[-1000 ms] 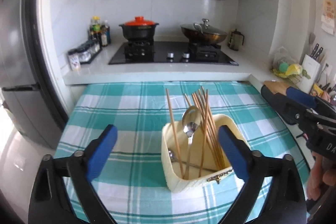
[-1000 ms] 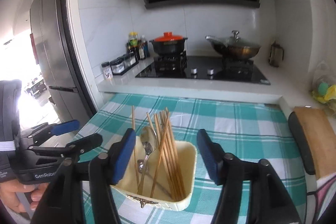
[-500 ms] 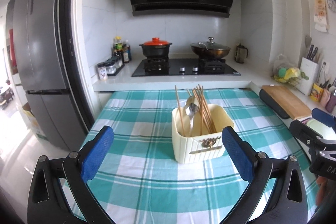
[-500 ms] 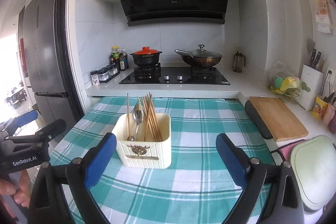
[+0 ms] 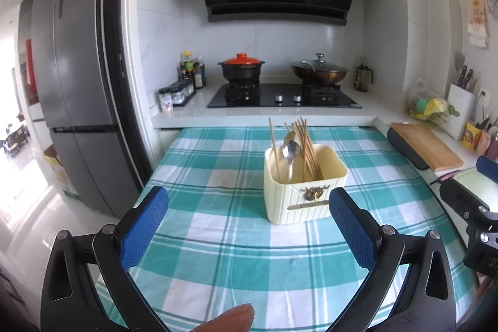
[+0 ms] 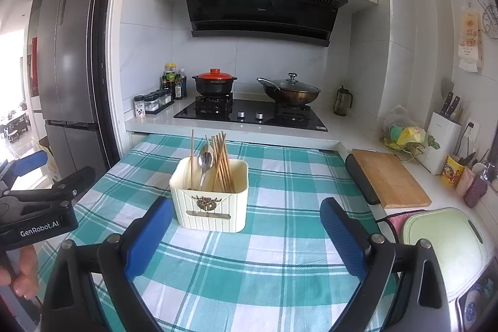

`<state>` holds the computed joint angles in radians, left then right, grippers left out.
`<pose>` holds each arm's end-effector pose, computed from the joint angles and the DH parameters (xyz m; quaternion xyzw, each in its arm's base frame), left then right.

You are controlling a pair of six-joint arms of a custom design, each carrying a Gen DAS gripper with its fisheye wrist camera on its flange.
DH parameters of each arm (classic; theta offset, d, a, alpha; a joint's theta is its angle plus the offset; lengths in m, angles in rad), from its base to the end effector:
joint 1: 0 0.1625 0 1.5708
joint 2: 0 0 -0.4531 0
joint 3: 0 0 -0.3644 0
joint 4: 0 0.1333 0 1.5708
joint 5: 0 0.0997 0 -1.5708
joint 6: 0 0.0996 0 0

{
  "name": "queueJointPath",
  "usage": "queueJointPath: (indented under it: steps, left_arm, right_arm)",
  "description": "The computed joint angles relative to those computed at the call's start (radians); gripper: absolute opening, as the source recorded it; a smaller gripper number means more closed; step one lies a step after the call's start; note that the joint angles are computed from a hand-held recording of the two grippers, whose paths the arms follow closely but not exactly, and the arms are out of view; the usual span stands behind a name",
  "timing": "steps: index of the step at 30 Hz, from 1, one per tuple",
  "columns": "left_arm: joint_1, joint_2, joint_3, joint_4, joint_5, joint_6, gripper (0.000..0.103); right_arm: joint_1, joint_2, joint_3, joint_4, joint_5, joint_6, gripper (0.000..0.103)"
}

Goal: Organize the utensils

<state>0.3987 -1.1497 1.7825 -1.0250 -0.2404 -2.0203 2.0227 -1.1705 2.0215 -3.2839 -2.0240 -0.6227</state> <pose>-0.3671 -0.4043 0.2593 0.0435 0.7373 -0.5240 0.4241 0.3207 -0.4553 0.3232 0.3725 -0.8086 0.3882 0.2381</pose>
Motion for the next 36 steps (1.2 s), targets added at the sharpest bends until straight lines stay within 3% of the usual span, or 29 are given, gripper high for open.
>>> queueJointPath:
  steps: [5,27,33,36]
  left_arm:
    - [-0.017,0.048,-0.073,0.218,-0.015,-0.16,0.103]
    - [-0.046,0.021,-0.055,0.134,-0.038,-0.096,0.103]
    - [-0.051,0.035,-0.085,0.229,-0.048,-0.168,0.103]
    - [-0.053,0.025,-0.08,0.215,-0.053,-0.156,0.103]
  right_arm:
    - [0.007,-0.006,0.009,-0.008,-0.018,0.01,0.103]
    - [0.025,-0.061,0.027,0.055,0.016,0.043,0.103]
    - [0.032,-0.069,0.026,0.065,0.015,0.048,0.103]
    - [0.035,-0.069,0.025,0.069,0.014,0.05,0.103]
